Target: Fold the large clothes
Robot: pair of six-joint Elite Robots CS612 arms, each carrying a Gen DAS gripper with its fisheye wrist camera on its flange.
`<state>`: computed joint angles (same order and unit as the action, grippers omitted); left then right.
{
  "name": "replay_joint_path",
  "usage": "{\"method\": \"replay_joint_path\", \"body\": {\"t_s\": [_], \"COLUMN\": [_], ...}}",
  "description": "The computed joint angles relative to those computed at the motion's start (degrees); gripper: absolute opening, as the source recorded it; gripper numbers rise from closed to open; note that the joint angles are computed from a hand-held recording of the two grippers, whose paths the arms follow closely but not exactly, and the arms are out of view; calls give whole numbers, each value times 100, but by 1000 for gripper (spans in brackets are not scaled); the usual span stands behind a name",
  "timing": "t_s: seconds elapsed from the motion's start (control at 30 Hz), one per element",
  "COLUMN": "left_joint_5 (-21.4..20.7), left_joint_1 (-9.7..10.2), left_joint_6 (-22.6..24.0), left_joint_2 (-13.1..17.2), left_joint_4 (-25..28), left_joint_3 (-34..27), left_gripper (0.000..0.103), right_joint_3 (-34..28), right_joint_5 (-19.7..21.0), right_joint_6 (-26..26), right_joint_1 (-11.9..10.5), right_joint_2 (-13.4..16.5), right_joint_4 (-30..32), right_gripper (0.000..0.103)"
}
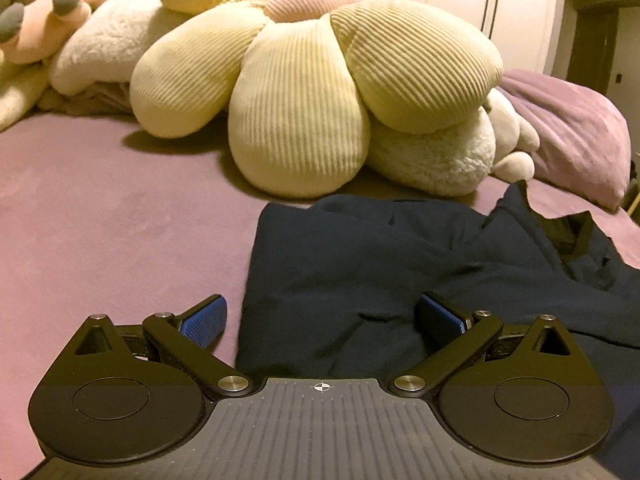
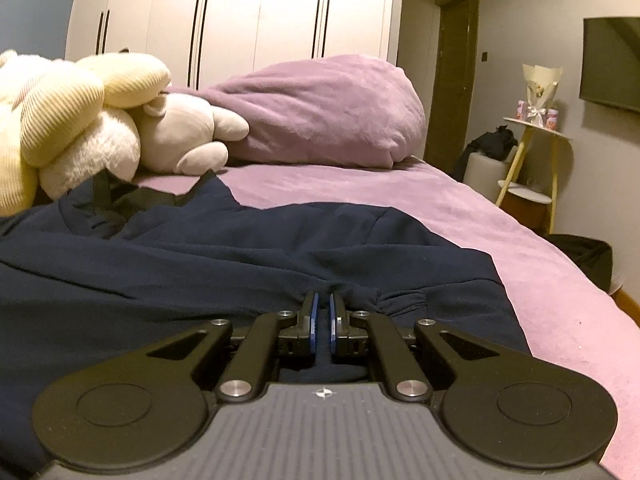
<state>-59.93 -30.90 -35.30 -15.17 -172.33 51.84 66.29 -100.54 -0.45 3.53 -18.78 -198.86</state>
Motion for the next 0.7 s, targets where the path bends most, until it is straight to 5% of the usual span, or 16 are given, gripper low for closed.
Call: {"method": "replay_joint_path", "body": {"t_s": [0.1, 0.2, 0.3, 0.5, 0.7], "left_joint_5": [-259, -202, -208, -345, -355], "left_joint_1": [1, -57, -77, -56, -126], "left_joint_6": [-341, -310, -125, -460, 181], "left_joint_2": [-386, -637, -670, -832, -1268], "left_joint_4": [240, 42, 73, 841, 717], "left_joint_3": [486, 994, 1146, 1113, 1760], "left_gripper": [103, 103, 103, 103, 103], "right_joint_3": [68, 272, 720, 969, 1492], "right_joint_5": [-107, -655, -1055, -960, -710], "right_joint_6": [-13, -355, -458, -311, -173], "right_joint_1": [24, 157, 221, 129, 86], "right_joint_2": [-70, -228, -385, -652, -1087], "right_joint_4": [40, -27, -630, 335, 481], "right_gripper": [5, 5, 24, 28, 33]}}
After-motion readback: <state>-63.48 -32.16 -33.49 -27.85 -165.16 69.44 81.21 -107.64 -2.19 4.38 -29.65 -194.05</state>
